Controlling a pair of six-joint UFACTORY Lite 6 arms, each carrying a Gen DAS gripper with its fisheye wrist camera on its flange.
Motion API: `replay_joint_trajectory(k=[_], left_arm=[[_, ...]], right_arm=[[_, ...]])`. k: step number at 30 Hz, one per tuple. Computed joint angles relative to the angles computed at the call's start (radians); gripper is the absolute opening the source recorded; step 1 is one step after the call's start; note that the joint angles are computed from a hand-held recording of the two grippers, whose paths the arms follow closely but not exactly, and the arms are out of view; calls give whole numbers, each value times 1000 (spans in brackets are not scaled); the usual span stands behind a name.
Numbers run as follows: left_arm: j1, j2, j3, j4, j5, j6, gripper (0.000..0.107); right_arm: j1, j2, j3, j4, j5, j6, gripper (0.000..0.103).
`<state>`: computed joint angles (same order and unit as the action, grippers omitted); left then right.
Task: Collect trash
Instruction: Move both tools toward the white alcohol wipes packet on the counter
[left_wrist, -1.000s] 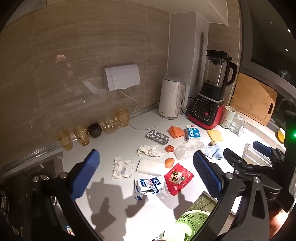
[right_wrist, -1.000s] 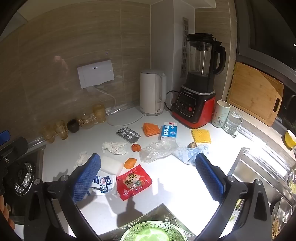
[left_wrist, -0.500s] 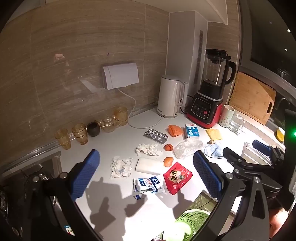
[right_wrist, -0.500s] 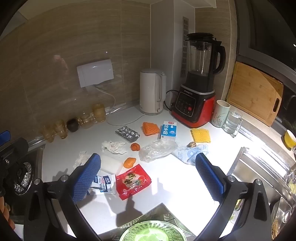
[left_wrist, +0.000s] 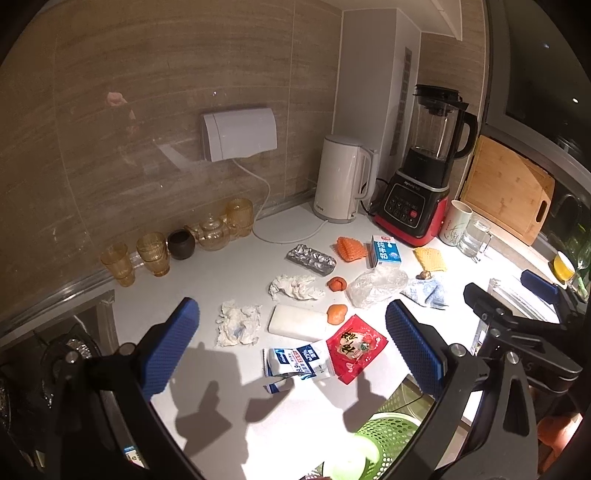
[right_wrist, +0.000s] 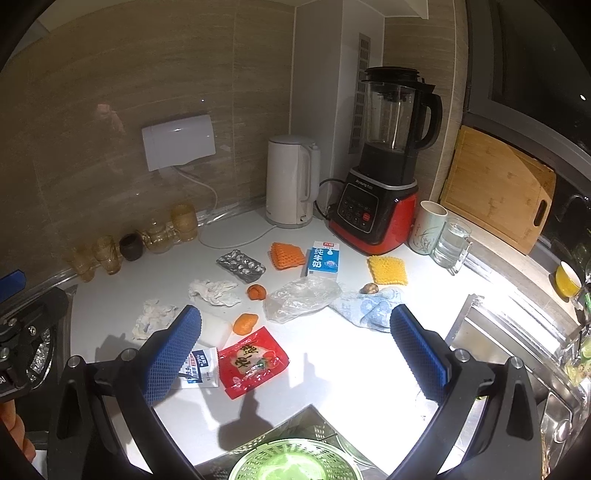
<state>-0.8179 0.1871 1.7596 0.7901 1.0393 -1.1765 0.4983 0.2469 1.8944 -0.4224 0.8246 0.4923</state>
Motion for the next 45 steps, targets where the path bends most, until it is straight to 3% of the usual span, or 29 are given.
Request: replay_joint_trajectory(k=[10,23,34,45], left_arm=[[59,-15,-63,-46,-93,13,97],[97,24,-41,-87,-112,49,97],[119,36,-53,-98,-141,57,97],[160,7,-199,-83,-262,16,97]], right_arm=[[20,56,66,-57,67,35,101],[24,61,63,-64,65,44,101],[4,51,24,0,5,1,101],[-85,8,-155,144,-149,-119,101]])
